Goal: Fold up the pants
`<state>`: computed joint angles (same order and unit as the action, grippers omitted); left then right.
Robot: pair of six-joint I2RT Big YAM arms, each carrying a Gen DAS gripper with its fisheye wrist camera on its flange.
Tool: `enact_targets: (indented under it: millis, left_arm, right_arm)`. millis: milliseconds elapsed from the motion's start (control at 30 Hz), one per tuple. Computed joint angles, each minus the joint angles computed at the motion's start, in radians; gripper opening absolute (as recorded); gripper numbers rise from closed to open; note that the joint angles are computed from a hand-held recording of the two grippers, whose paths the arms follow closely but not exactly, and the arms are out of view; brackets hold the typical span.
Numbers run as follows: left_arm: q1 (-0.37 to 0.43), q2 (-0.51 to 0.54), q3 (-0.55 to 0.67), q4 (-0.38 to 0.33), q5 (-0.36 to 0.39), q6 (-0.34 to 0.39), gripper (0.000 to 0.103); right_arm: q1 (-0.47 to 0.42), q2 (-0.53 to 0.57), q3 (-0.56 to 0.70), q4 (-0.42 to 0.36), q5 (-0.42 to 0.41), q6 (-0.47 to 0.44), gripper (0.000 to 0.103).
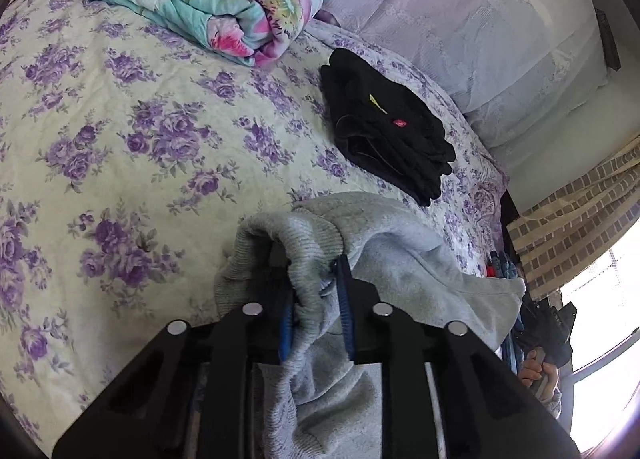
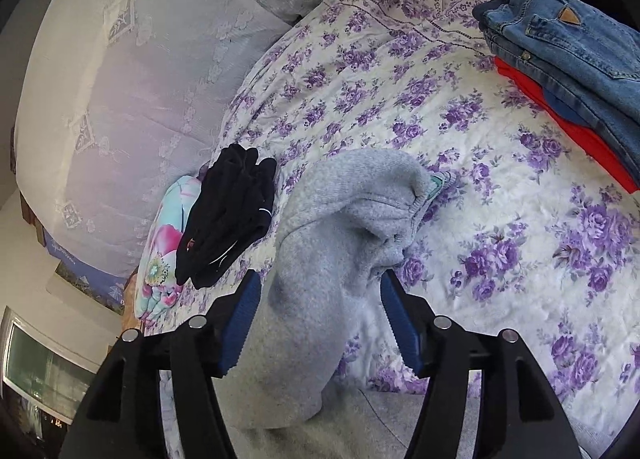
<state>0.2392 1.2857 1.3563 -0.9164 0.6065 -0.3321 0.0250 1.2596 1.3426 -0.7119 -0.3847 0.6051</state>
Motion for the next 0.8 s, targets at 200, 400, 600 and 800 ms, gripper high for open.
enact_targets:
  millis: [200, 400, 600, 800]
  left_arm:
    - [0.029, -0.086, -0.034, 0.159, -0.015, -0.143, 0.007]
    - [0.19, -0.096, 0.021, 0.202, -0.037, -0.245, 0.006]
    - [0.295, -0.092, 0.018, 0.127, -0.128, -0.153, 0.006]
    - [0.268, -0.071, -0.059, 0.148, -0.188, -0.128, 0.008]
  right_arm:
    - [-0.04, -0.047, -0.043, -0.004, -0.007, 0.0, 0.064]
    - [-0.069, -0.063, -0.043, -0.012, -0.015, -0.021, 0.065]
    - [-0.039, -0.008, -0.02, -0.021, -0.009, -0.039, 0.065]
    - [0.011, 0.113, 0.038, -0.029, -0.091, 0.03, 0.065]
